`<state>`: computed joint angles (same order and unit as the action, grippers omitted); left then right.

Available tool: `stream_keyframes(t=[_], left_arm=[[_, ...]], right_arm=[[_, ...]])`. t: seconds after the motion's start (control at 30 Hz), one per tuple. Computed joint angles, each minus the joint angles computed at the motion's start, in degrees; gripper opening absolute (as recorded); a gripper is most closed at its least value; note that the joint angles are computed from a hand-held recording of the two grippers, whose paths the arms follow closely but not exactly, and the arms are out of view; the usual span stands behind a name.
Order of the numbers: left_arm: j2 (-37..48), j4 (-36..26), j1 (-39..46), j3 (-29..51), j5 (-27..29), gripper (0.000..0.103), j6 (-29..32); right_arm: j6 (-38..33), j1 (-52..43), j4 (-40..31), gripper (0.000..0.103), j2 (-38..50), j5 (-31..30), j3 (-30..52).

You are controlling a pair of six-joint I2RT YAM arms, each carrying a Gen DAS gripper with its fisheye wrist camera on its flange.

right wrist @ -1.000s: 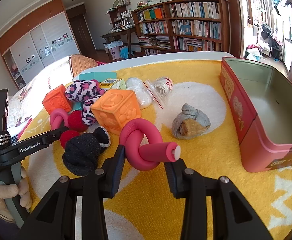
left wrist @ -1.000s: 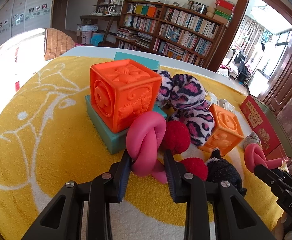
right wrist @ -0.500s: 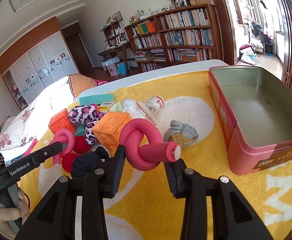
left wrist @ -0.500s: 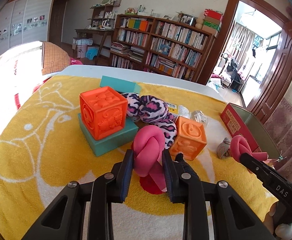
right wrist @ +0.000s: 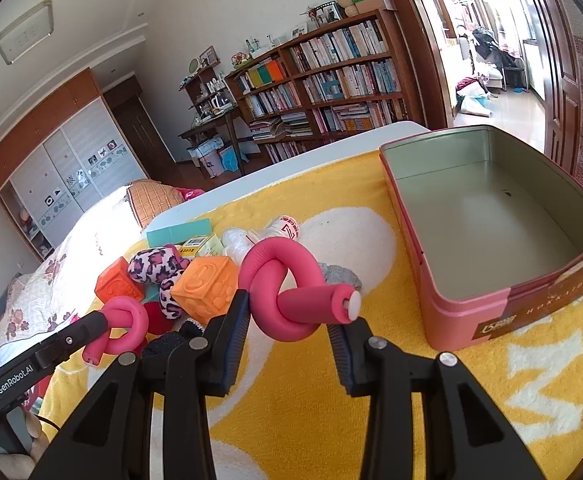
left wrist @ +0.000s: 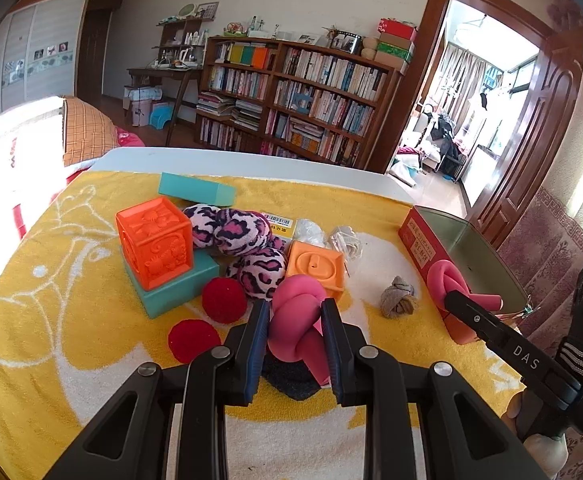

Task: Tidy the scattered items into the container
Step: 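Carry both pink knots over the tin box and open both grippers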

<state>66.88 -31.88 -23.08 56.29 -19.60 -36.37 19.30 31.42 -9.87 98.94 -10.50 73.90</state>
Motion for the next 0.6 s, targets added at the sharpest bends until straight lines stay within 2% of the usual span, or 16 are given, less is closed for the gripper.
stream_keyframes(t=[0.3, 0.6], left_arm=[[13.59, 1.12, -6.8, 14.79, 0.14, 0.028, 3.61], [33.85, 0.02, -10.02, 38.39, 4.89, 0.028, 7.72]], right_arm=[[1.0, -6.9, -0.29, 0.042, -5.6, 1.15, -0.33], [1.79, -14.65, -3.46, 0.042, -5.03, 1.59, 3.66]])
